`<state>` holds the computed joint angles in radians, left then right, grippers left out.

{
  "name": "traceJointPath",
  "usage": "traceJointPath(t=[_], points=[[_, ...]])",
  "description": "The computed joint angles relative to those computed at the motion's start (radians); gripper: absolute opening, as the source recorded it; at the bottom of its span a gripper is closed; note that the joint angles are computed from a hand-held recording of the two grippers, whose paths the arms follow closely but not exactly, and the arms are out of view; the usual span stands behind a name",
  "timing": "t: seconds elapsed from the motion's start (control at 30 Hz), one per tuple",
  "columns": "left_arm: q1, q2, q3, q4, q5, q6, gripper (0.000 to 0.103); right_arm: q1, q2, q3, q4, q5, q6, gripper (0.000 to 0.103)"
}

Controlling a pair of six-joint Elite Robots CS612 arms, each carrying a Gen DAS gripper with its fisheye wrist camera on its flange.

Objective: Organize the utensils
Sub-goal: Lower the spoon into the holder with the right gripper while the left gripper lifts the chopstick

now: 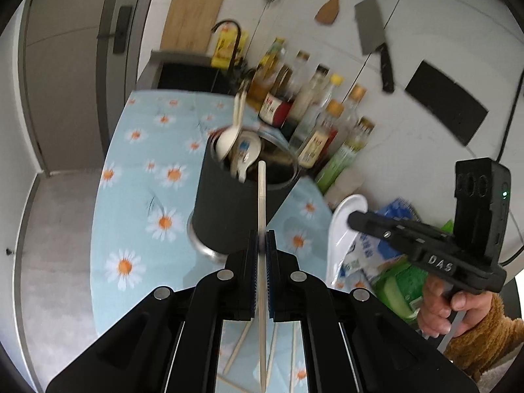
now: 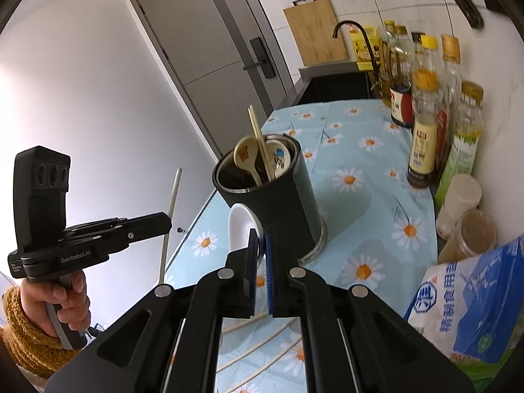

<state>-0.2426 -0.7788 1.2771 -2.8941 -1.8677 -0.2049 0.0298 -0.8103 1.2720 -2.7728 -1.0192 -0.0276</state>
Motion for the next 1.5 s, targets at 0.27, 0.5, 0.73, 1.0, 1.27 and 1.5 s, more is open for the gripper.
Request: traceJointPath(t=[0.27, 0.5, 0.73, 1.0, 1.27, 1.5], points=[[0.003, 0.030, -0.039, -0.159, -0.027, -0.005, 0.004, 0.005, 0.015, -0.047, -0.050, -0.025, 0.028, 0.005], [0.001, 0.064, -0.080, -0.309, -0.029, -0.011, 0.004, 0.009, 0.035, -0.094, -0.093, -0.046, 0.060, 0.005], [0.003, 0.105, -0.140, -0.426, -0.007, -0.005, 0.004, 0.017, 0.063, -0.155, -0.140, -0.093, 0.077, 0.006], [0.008, 0.165, -0.232, -0.539, 0.017, -0.026, 0.003, 0.027, 0.105, -0.229, -0.188, -0.182, 0.072, 0.006], [0.009, 0.219, -0.308, -0.587, 0.051, -0.046, 0.004, 0.038, 0.149, -0.296, -0.211, -0.230, 0.070, 0.006], [0.008, 0.245, -0.336, -0.564, 0.065, -0.027, 0.004, 0.049, 0.181, -0.335, -0.181, -0.256, 0.043, 0.006]])
